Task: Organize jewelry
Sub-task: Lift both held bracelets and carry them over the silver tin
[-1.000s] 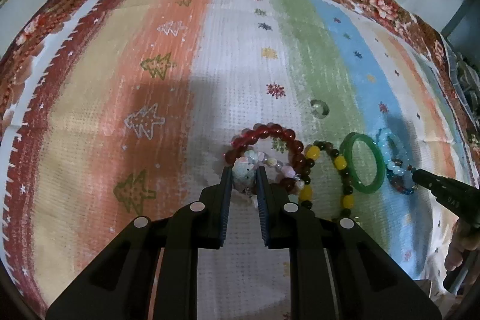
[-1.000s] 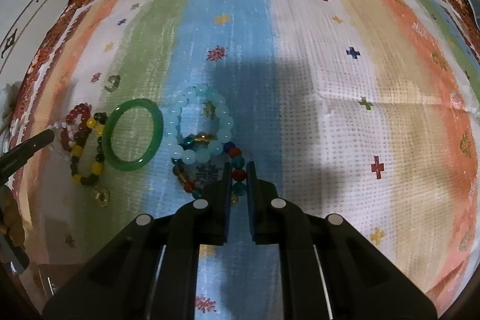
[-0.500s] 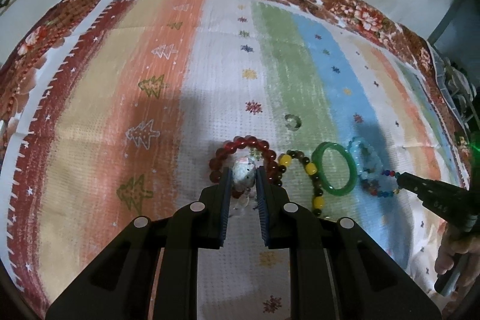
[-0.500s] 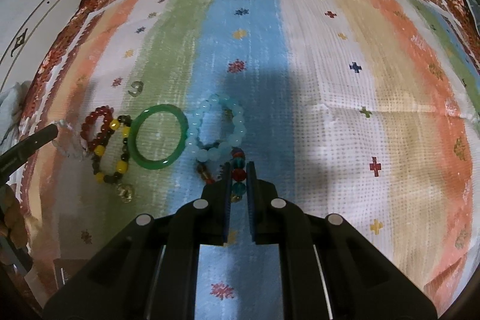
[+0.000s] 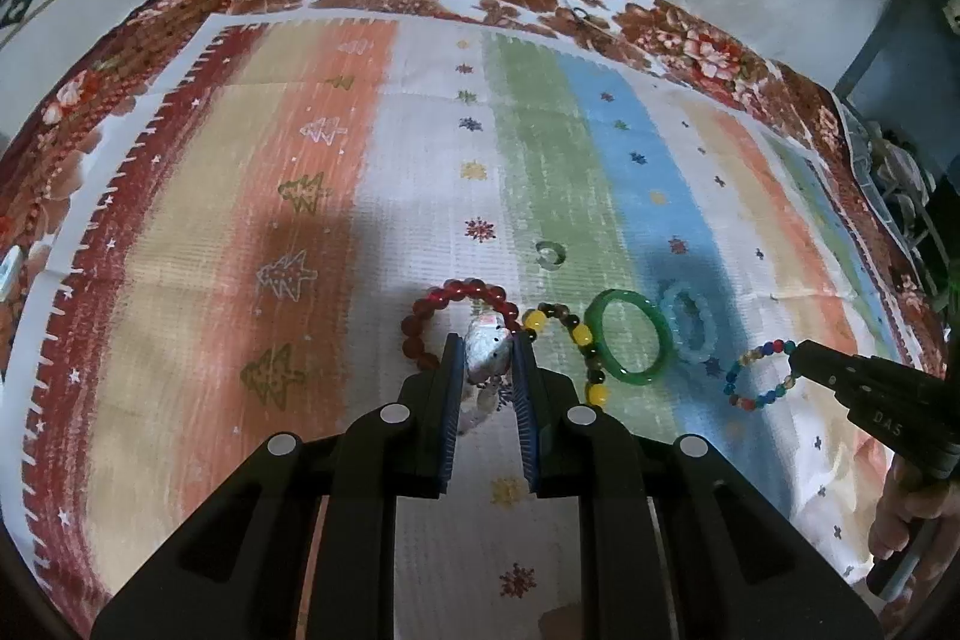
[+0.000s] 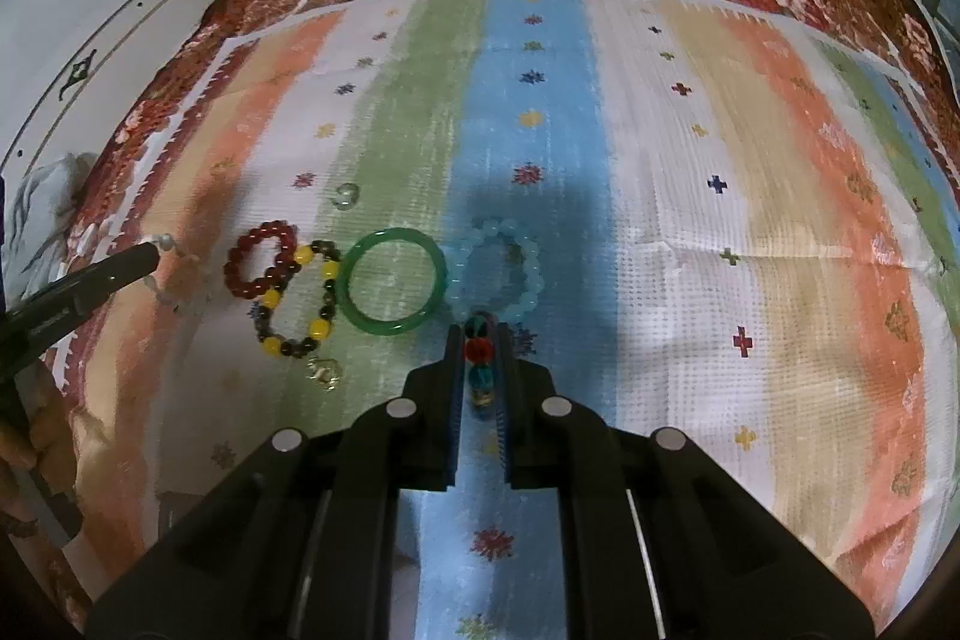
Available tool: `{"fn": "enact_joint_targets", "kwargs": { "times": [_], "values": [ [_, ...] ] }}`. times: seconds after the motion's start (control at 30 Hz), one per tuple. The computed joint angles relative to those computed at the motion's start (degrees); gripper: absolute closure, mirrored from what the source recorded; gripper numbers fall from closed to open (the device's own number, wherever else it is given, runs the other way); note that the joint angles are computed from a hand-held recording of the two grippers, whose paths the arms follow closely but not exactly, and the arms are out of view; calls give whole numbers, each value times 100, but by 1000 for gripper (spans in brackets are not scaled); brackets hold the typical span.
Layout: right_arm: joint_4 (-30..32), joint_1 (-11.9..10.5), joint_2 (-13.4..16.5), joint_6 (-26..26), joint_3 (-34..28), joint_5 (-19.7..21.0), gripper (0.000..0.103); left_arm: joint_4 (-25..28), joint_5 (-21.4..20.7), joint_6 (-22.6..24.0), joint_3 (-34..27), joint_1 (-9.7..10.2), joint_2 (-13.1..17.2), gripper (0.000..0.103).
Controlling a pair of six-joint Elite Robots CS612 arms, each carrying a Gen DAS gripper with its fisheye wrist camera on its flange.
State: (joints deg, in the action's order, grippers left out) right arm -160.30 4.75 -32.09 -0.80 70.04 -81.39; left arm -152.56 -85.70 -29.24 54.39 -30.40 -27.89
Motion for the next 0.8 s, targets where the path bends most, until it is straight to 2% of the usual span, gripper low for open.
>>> {"fn": "enact_joint_targets", "kwargs": {
  "times": [0.3,0.5,0.8],
  "values": [
    [-442,21,-236,-100,375,216,92,-564,135,129,475,-130,-287,87],
    [-704,51,-357,-206,613,181,92,-858,299,289,727,-241,-452,87],
    [-1163,126,-584,-373,1037,250,92,-1213,321,399,1174,-363,-677,87]
  ]
}}
